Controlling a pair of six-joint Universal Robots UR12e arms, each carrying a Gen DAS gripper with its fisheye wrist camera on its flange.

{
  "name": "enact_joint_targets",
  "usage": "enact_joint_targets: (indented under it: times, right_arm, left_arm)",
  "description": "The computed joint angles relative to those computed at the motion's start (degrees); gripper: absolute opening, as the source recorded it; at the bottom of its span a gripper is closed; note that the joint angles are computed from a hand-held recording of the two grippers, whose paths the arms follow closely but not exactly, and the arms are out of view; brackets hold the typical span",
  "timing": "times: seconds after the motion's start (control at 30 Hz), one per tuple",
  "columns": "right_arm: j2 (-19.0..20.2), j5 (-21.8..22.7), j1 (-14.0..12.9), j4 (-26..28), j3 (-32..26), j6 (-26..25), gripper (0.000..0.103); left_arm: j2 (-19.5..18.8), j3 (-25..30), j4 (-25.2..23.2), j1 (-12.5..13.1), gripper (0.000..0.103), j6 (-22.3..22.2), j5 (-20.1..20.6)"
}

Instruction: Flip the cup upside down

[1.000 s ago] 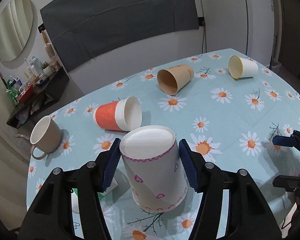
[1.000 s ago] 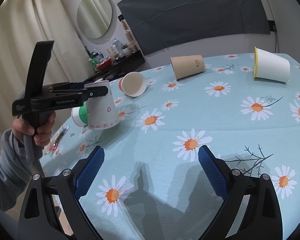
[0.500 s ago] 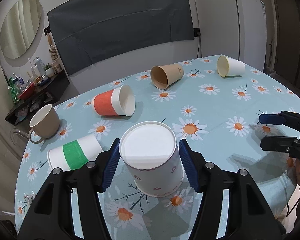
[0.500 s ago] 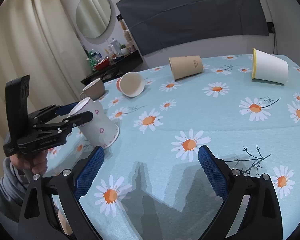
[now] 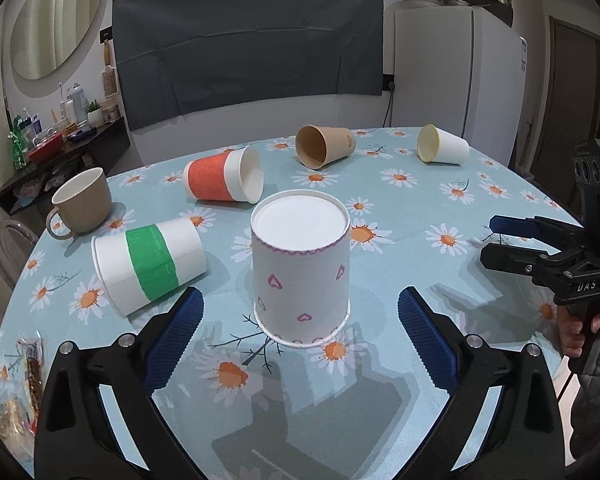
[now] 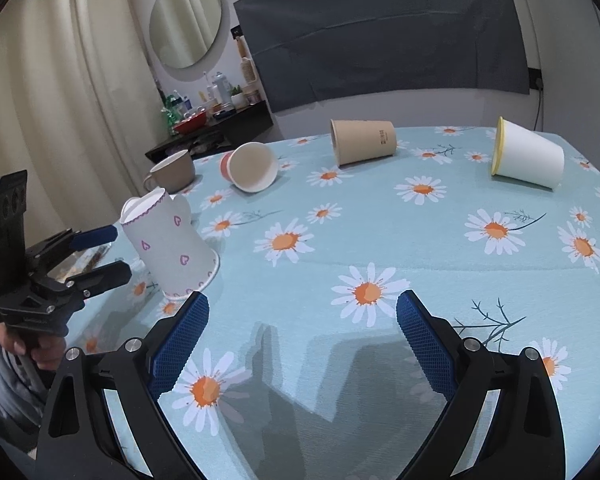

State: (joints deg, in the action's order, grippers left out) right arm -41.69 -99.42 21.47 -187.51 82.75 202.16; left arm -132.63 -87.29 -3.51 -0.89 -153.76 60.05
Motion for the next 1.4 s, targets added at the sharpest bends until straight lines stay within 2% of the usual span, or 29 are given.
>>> enact_joint_targets:
  times: [0.07,0.3,0.4,0.6,0.7,1.07,1.2,1.4]
  right_arm:
    - [0.1,-1.2,0.4,0.2,-0.3,-1.3,0.091]
    - [0.4,-4.2,1.2,1.6,-1.2,-3.2,0.091]
    - [0.4,-3.0,1.3,2.0,-1.5,-3.1,0.091]
    - [1.0,-1.1,1.6,2.3,-3.0,-4.6,0.093]
    - [1.5,-1.3,1.7,3.8,-3.8,-4.9,0.094]
    - [1.6,-1.6,1.8,-0.1,-2.9,-5.4,0.094]
    - [1.6,-1.6,1.8,0.1,-2.9,-5.4,0.094]
    - [1.6,-1.5,1.8,0.4,-3.0,-5.2,0.094]
  left_arm:
    - [-0.3,-0.4,1.5,0.4,0.097,-1.2,-0.4]
    - [-1.4,-0.8,5.5,0.8,0.097,-2.8,1.9]
    - [-1.5,-0.5,5.1,1.2,0.097,-3.5,1.0]
    - [-1.5,-0.5,5.0,0.9,0.097,-3.3,2.5]
    - [-1.5,-0.8,6.0,0.9,0.097,-3.2,2.3]
    - [-1.5,-0.8,5.5,0.9,0.097,-2.4,2.2]
    - [-1.6,-1.2,7.7,0.9,0.097,-2.9,2.6]
    - [-1.5,-1.4,7.5,0.9,0.097,-1.9,2.3]
